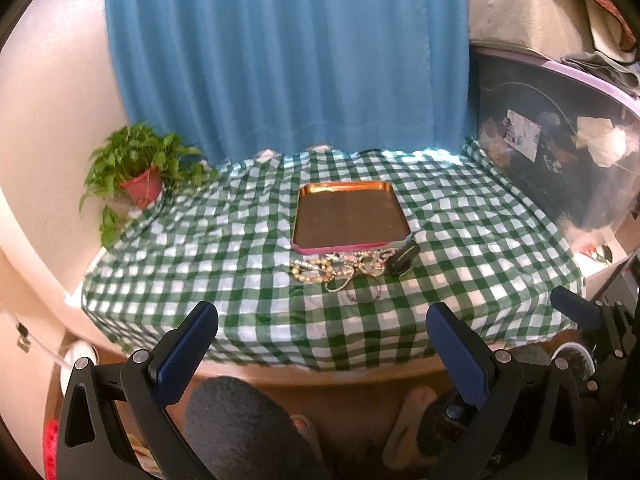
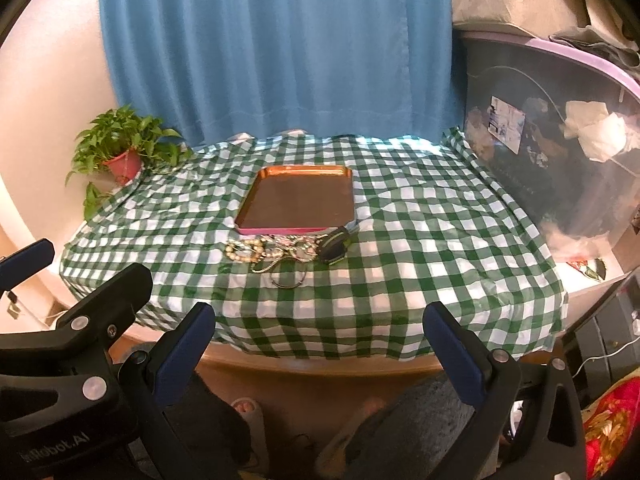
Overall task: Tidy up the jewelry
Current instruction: 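Move both tools toward the jewelry pile beside the tray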
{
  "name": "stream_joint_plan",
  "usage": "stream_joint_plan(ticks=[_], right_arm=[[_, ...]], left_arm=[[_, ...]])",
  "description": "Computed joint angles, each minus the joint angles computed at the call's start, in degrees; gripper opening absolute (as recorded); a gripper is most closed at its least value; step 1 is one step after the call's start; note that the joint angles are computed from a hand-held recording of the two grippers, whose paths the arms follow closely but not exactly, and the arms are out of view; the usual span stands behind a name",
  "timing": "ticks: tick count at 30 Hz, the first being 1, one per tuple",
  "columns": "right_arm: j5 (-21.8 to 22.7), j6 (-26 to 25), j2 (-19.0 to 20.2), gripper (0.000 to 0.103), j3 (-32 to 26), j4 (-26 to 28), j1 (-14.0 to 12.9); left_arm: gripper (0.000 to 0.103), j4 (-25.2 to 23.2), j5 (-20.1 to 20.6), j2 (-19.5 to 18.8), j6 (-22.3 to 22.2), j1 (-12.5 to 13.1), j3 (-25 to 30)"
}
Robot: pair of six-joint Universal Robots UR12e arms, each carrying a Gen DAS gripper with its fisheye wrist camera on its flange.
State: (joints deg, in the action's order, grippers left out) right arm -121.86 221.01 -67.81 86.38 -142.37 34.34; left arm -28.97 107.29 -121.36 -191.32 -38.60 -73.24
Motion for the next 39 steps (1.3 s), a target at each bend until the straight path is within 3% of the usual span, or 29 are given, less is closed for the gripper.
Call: stream_joint_plan(ticks=[5,8,12,15,18,21,23,26,29,31,36,39], right_arm=[[0.48,0.37,1.00,0.103,1.54,-2.35,-1.09],[1.67,-2.28,2.37,0.103,2.35,-4.65,-2.02],[9.39,-5.59,4.13,0.099,4.85,-14.21,-4.34],[9.98,-10.68,6.13,0.098,5.53,-20.74,-5.10],[10.11,-15.38,7.53,0.098,4.81,-21.41,-5.98],[15.49,-15.13,7.98,0.100,4.63,-20.42,-8.27],[19.97,-15.33,8.29,0.101,5.34,-22.84,-10.08],[20.95,-17.00,9.28,0.101,4.80,-24.21,-11.56],[21.76,-18.36,10.49,0.101,3.81,-25.34,-12.69],[23.08,-18.58,11.42,0.101,3.14,-26.29,-13.38],[27.73,-19.27,13.08,0.094,2.54,-27.59,-14.35],[29.55,-18.81,13.55,0.070,2.43,-27.35,-14.71]], left_arm=[[0.103,1.95,-4.71,-2.58,-0.53,0.92,0.28],[0.103,2.43,-5.85,-4.47,-0.07,1.37,0.95],[0.103,3.34,-9.91,-7.12,1.91,3.05,2.16],[0.103,4.33,-12.21,-9.12,3.63,4.53,3.29],[0.103,-0.27,-13.48,-11.70,3.76,5.89,6.82],[0.103,-2.30,-14.42,-13.94,3.74,6.92,9.64],[0.103,-0.90,-18.22,-15.39,4.60,8.08,10.90],[0.101,-0.38,-19.93,-17.31,5.09,8.89,13.17],[0.087,-1.98,-22.62,-19.83,5.43,9.78,16.78],[0.060,-3.65,-23.44,-21.19,5.68,10.13,18.97],[0.048,-6.05,-23.44,-23.93,6.98,10.59,23.22],[0.038,-7.69,-25.02,-24.77,5.21,11.13,24.36]])
